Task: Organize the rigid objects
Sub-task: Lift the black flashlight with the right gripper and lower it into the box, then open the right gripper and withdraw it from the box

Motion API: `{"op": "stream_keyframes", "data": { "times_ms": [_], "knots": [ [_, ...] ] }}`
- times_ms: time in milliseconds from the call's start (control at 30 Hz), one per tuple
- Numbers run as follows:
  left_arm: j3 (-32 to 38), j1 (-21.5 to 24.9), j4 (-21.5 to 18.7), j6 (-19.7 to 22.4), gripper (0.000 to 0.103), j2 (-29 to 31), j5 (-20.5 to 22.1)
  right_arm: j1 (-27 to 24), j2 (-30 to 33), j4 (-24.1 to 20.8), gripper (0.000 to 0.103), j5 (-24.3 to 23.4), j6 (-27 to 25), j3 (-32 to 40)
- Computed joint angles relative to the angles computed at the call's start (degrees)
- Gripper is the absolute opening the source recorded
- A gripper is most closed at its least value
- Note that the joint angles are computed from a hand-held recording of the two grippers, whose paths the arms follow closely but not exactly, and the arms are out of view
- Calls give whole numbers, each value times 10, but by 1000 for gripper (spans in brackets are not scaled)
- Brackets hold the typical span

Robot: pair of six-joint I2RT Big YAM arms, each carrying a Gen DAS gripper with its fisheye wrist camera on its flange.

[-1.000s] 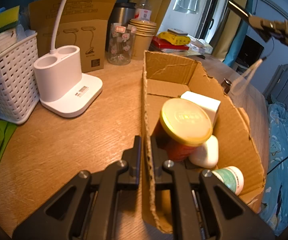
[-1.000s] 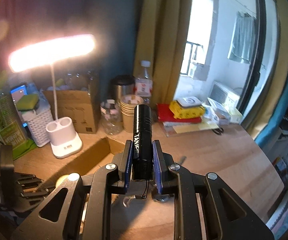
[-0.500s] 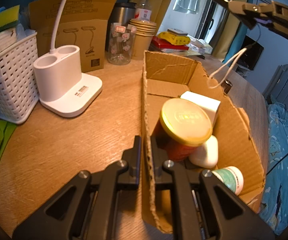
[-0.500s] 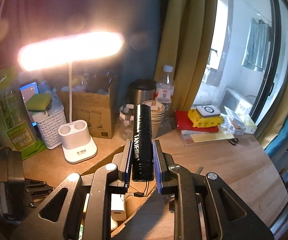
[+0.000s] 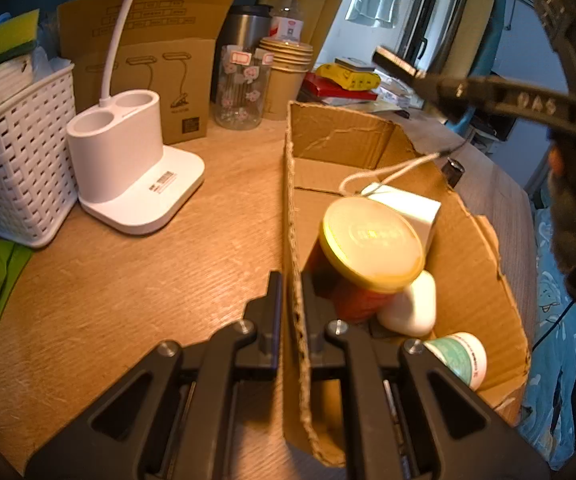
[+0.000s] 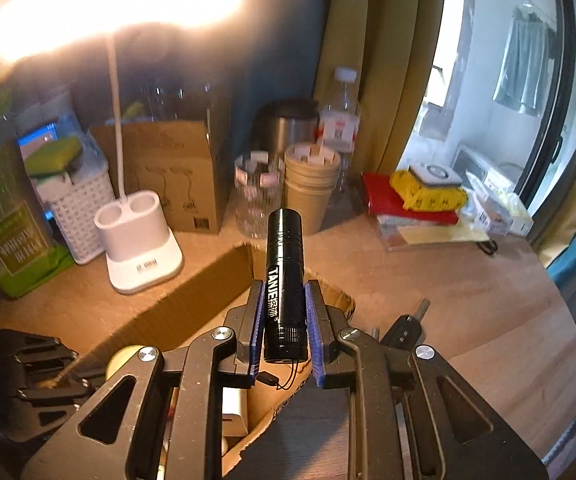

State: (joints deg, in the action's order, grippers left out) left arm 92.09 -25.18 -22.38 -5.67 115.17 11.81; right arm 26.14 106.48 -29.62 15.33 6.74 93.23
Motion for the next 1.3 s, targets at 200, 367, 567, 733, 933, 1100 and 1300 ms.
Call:
{"op": "stream_keyframes", "data": {
  "times_ms": [200,367,567,733,933,1100,1300],
  "knots": [
    [0,0,0,0,9,0,0,-4,29,-22,21,-12,9,13],
    [0,0,0,0,9,0,0,-2,53,-47,21,-6,-3,32],
    [-1,0,2,1,9,0,1,2,73,-73,21,1,-10,49],
    [-2,-1,2,1,9,-1,1,2,76,-88,21,2,-11,57],
    [-2,-1,2,0,9,-1,1,0,76,-93,25,-8,0,59],
    [-1,0,1,0,9,-1,1,0,57,-73,30,-11,10,38],
    [-1,0,1,1,9,-1,1,-6,24,-50,35,4,28,4]
  ]
}}
